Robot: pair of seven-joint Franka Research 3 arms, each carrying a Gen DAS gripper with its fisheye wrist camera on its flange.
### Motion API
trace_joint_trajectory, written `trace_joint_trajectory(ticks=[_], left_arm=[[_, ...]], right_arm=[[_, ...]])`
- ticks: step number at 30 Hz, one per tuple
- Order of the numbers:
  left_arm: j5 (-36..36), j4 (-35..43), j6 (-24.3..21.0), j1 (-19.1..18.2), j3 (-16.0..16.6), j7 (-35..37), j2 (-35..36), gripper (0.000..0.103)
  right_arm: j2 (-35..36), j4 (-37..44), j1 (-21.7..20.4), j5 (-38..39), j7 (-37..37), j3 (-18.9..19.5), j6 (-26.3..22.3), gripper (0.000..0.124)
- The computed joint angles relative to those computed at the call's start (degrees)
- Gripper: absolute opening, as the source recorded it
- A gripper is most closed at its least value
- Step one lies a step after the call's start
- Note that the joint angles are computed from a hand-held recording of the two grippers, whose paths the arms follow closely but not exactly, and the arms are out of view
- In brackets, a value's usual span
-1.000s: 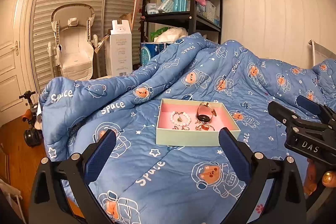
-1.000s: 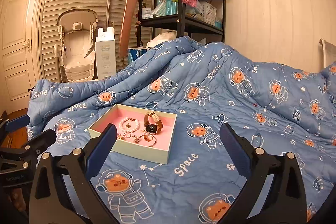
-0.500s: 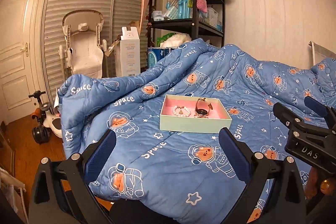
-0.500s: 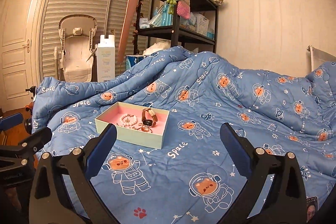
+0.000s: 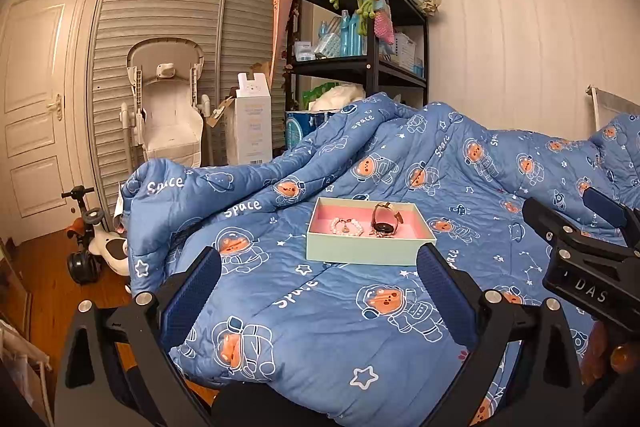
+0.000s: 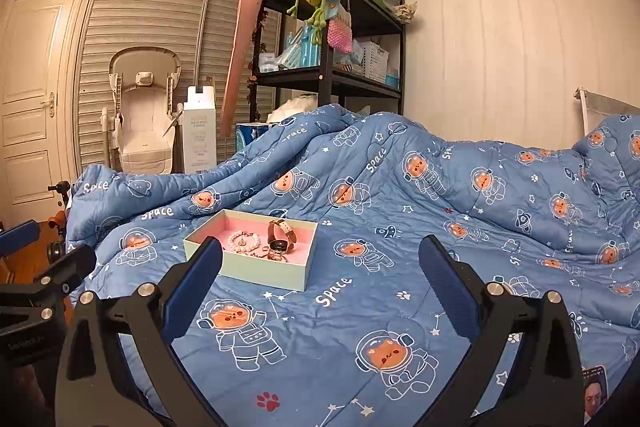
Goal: Organize jewelry
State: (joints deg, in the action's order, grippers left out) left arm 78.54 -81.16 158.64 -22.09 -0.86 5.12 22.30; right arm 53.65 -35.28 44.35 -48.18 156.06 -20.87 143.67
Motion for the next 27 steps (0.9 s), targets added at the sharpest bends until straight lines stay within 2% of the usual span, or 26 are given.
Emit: trace_joint_trajectory(ticks=[5, 27], left_arm=[[-0.69, -0.11, -0.35, 0.05, -0.06, 0.1, -0.1, 0.096], [-2.09, -0.68, -0.84, 0.23, -0.2, 0.79, -0.24, 0.096]], right_arm=[[0.89, 1.58, -0.41, 1.33, -0.83, 0.39, -1.21, 0.097], [-0.11, -0.1, -0.17, 0.9, -0.42, 0.3, -0.69, 0.097]])
